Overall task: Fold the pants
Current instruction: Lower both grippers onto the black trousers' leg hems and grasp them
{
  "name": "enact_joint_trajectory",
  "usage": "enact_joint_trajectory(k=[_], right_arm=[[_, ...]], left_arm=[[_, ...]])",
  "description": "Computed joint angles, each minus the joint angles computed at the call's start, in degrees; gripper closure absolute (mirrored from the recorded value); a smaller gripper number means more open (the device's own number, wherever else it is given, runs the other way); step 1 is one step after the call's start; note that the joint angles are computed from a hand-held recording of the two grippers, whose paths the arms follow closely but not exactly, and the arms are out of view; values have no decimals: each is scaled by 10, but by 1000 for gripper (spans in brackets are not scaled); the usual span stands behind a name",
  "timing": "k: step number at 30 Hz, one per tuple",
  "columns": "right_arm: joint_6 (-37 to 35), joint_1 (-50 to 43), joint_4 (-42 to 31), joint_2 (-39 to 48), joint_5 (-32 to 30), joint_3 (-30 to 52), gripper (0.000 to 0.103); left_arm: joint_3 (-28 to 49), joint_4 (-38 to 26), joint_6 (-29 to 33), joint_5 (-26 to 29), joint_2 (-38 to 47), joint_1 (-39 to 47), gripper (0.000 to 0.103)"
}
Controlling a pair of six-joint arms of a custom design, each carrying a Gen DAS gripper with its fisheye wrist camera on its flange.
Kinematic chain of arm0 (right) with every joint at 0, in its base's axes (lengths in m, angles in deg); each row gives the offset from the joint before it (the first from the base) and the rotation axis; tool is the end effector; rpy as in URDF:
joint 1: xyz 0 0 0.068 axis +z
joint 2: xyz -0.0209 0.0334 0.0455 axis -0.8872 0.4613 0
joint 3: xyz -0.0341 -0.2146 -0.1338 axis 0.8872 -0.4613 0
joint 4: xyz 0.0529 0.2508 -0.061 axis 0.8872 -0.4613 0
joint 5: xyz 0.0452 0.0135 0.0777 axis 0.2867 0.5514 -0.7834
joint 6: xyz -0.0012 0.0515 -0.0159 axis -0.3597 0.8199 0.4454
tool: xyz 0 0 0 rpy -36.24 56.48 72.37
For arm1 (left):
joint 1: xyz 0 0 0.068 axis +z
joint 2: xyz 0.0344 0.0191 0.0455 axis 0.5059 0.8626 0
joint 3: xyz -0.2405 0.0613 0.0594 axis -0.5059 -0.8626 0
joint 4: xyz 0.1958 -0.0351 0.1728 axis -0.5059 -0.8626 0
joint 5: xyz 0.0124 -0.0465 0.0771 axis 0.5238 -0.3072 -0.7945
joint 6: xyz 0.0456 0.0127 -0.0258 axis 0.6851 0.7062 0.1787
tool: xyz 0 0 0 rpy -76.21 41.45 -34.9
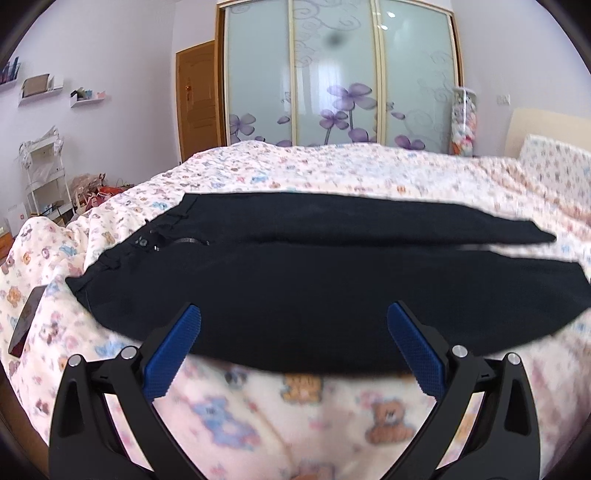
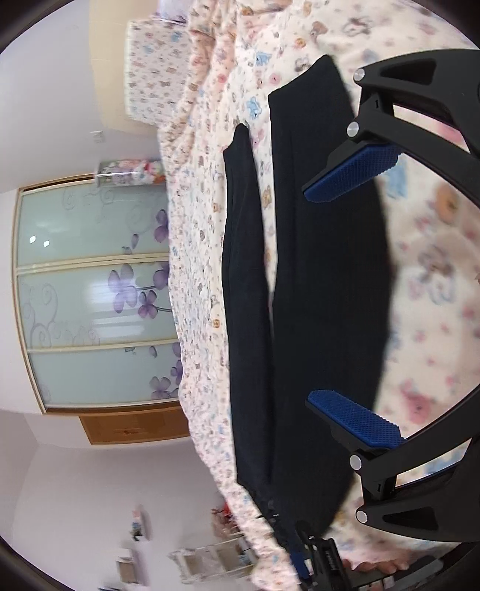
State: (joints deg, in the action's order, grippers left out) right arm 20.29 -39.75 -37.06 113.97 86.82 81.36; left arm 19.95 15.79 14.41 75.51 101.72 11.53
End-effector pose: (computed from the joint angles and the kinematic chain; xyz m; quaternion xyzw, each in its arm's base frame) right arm 0.2326 0.0717 0.1197 0.2140 0.8032 -0.0907 0.5485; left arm 0.3975 -0.1375 0.1225 0.1733 0.8420 -0.0906 0.5028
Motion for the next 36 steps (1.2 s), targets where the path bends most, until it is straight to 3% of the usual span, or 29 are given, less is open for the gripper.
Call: enact_joint_trajectory(k=[3,5,8,10,13,15,20,23,29,34,35,36], right_arm=[[-3,-106,-37,-34,-116,22,1],[-8,-197,-48,-29,-224,51,1],[-19,-323,-69,19,-357,124,1],[-28,-396,-96,68,-404,196,3],[-50,-473,-172,166,-429,336,13],[-53,-512,-218,236,-441,426,24],[-12,-591,-312,427,-472,648,34],[-13,-612,-358,513,-481,759,49],[-9,-621,-445,642,-456,954,50],[-21,-617,-572,763,-452,1157,50],[-34,-612,-590,778,-441,1178,58],[-45,-608,-585,776,-425,1169,72]], left_arm=[[32,-5,-5,-14,4,-7,2],[50,9,-6,-28,17,-15,2],[84,15,-15,-33,45,-19,2],[96,31,-27,-39,70,-19,2],[103,55,-31,-36,100,-17,2],[118,38,-27,-20,108,-15,2],[158,-8,-39,25,134,-1,2],[187,-40,-44,48,151,4,2],[209,-57,-44,83,170,5,2],[235,-85,-48,97,186,6,2],[240,-91,-49,98,188,6,2],[246,-97,-49,101,190,6,2]])
